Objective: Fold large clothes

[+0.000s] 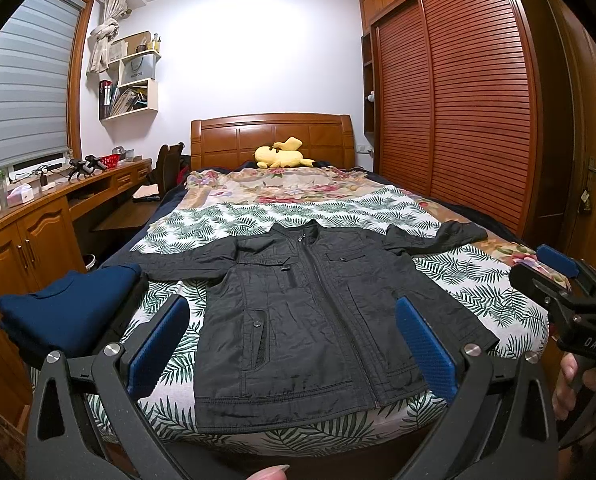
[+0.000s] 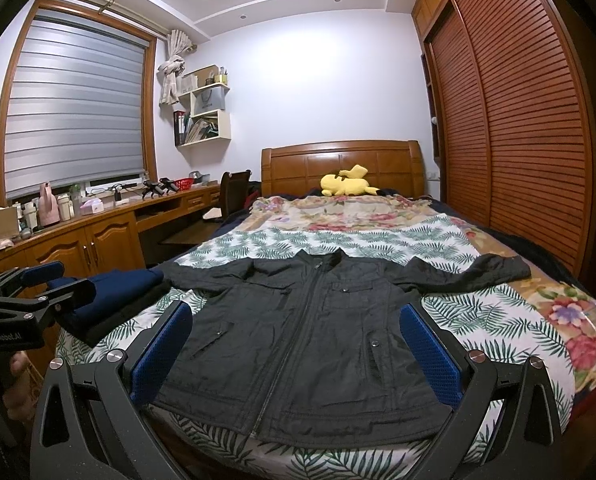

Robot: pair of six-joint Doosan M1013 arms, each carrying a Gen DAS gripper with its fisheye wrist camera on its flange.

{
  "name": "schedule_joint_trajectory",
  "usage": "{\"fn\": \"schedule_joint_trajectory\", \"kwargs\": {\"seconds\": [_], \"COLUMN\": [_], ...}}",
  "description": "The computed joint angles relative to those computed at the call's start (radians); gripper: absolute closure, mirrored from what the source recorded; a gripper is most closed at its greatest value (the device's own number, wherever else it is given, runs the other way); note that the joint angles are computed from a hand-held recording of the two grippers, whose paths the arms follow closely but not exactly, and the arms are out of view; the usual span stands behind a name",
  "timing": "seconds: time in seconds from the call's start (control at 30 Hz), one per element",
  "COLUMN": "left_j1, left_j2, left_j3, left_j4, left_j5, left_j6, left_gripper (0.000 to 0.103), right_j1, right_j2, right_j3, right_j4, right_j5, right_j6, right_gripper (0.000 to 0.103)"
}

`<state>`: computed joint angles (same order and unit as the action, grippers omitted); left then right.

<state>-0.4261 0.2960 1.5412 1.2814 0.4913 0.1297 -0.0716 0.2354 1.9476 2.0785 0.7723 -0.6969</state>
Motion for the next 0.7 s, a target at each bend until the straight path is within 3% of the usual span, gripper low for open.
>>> {"fn": "schedule_joint_trajectory", "kwargs": {"seconds": [0.43,0.7], "left_j1": [0.001,0.017], "left_j2": [0.000,0.017], "left_j3": [0.001,-0.018], "left_j4": [-0.001,-0.089], "left_j5": [-0.002,-0.017], "left_j6": [-0.001,0.078], "left_gripper": [0.000,0.000], "right_j1": [0.000,0.010], "right_j2": [-0.001,0.016], "right_j3": [0.003,-0.017], "right_j4": [0.001,-0.029], "right_j5": [0.000,-0.019], "right_j6": [-0.003,0.011], "right_gripper": [0.000,0.000]}}
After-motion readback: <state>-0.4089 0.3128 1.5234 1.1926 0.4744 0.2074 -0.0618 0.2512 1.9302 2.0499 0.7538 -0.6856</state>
